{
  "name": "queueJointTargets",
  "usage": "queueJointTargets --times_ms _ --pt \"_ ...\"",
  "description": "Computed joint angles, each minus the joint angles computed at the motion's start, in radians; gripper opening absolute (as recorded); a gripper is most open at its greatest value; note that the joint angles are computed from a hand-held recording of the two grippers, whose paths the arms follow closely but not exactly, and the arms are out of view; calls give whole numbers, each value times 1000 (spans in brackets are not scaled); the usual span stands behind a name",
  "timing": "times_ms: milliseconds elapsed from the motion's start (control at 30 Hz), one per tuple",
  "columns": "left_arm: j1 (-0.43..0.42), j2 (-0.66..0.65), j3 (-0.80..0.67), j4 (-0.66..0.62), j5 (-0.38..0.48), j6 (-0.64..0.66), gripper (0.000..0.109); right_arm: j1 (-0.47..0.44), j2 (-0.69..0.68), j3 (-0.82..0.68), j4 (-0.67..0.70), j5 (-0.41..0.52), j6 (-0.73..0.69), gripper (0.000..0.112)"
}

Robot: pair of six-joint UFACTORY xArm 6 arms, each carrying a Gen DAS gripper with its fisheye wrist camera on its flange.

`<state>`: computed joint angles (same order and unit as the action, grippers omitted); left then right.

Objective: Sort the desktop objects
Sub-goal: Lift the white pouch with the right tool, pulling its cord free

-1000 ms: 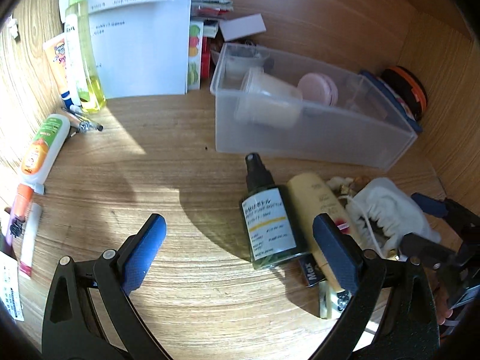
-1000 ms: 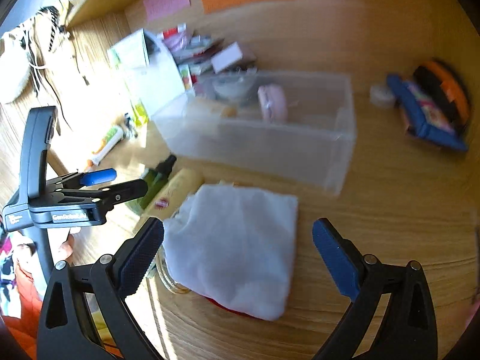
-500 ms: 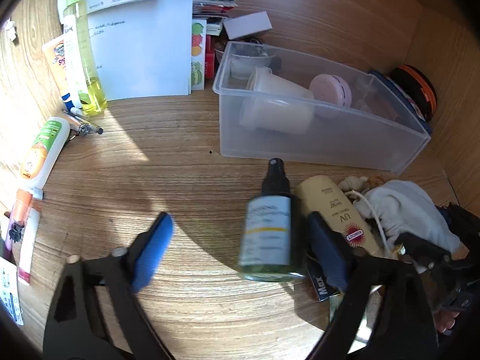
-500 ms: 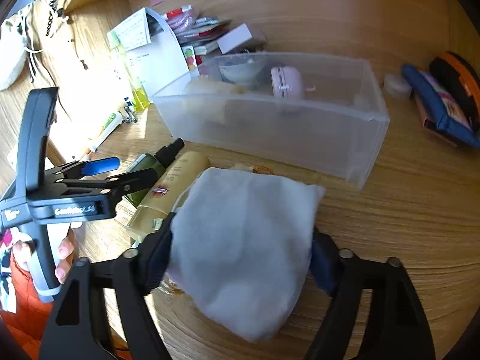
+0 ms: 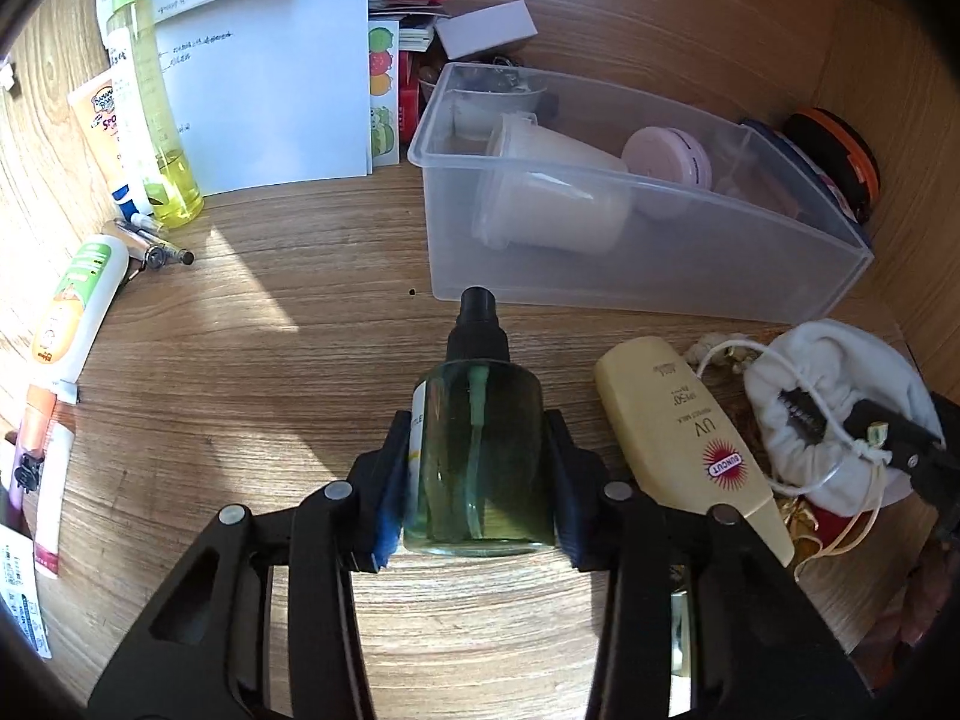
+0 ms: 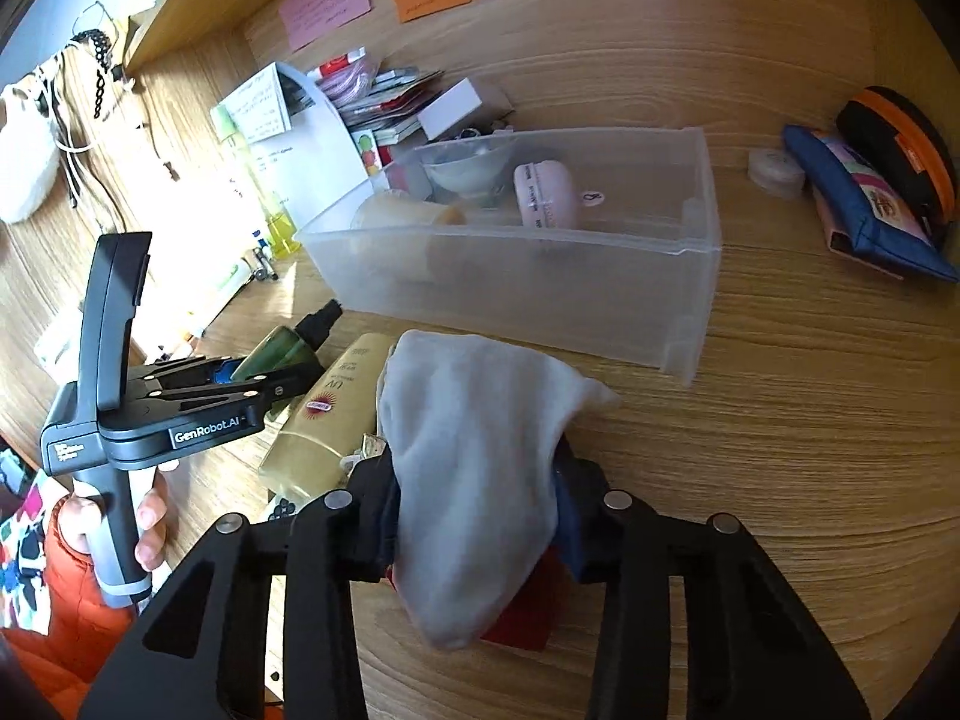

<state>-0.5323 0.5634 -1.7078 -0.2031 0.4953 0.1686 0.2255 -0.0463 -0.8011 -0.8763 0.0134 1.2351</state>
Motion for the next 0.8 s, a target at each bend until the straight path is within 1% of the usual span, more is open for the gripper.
queueJointTargets --times_ms 300,400,500,567,633,667,767,800 --pt "7 -41 55 -4 -46 -11 41 -60 -81 35 -167 -34 165 36" --pt "10 -57 74 -20 -55 0 41 -69 -104 44 -189 -23 174 36" --pt "9 -68 88 -30 -59 9 41 -47 -110 49 -142 50 106 36" --pt "7 -76 102 -32 -68 17 41 -30 -104 64 -28 94 -11 38" --pt "5 -86 117 -34 -78 22 41 -25 -101 78 35 123 -64 43" --pt "5 -89 123 -39 -81 27 41 -31 -103 88 45 118 -69 45" --pt "7 -100 141 -54 -87 40 41 -53 -123 122 93 85 -99 45" --pt "7 -104 148 -54 -90 37 41 -58 -123 121 91 84 -91 45"
